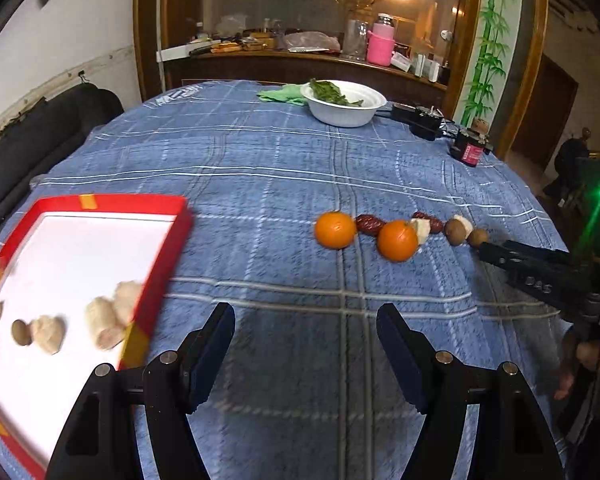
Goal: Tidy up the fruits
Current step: 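Move both open grippers back to the row of fruit on the table, then grasp a brown kiwi with the right gripper while the left gripper grasps a mandarin orange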
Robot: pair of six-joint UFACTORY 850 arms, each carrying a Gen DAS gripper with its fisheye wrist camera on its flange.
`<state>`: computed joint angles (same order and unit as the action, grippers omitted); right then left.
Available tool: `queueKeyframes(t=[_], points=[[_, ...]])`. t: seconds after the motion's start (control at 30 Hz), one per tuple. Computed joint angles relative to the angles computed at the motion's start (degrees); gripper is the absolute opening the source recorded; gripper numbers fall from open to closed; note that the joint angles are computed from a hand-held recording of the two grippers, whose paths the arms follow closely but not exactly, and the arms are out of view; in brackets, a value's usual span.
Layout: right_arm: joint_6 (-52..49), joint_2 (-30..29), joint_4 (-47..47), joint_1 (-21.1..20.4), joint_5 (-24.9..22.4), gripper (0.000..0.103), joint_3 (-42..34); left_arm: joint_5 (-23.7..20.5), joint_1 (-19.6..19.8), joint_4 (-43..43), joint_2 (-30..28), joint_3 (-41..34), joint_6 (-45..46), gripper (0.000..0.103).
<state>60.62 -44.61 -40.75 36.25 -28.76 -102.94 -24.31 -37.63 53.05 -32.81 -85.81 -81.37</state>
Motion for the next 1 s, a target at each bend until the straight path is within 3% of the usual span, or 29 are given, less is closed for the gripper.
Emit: queueKeyframes(t=[0.17,0.3,0.67,0.8,0.83,0.93,1.0], points=[[-3.35,-2.72,1.2,-0.62,-0.74,0.036,-4.06,1.69,0.09,-5.25,-3.78,-5.48,6.55,0.072],[-7.38,-4.58,4.38,-1.16,-1.09,0.021,-6.85,1.63,0.05,-9.48,-6.82,-9.83,11.83,0.072],[-7.39,-3.89,5.58,-1.9,2.44,0.021,-5.19,-2.29,0.05,-16.9,-14.9,-21.83,20.77,0.072],[-7.59,-3.64,6.3,-2.05,3.21,0.021,-4.75,-3.99,-0.56,-13.09,-16.53,-24.34,18.57,0.072],[-7.67,-3.61,6.41,-2.06,3.28,0.021,-4.71,-4.7,-0.73,-12.24,-17.06,-25.07,18.43,0.07],[-7.82,-3.74,6.32,-2.0,3.01,0.021,-4.93,-7.75,-1.28,-11.93,-18.67,-27.26,21.1,0.033],[-7.7,-3.72,6.06,-1.95,2.81,0.02,-4.93,-6.5,-1.0,-12.09,-17.99,-26.12,20.95,0.033]])
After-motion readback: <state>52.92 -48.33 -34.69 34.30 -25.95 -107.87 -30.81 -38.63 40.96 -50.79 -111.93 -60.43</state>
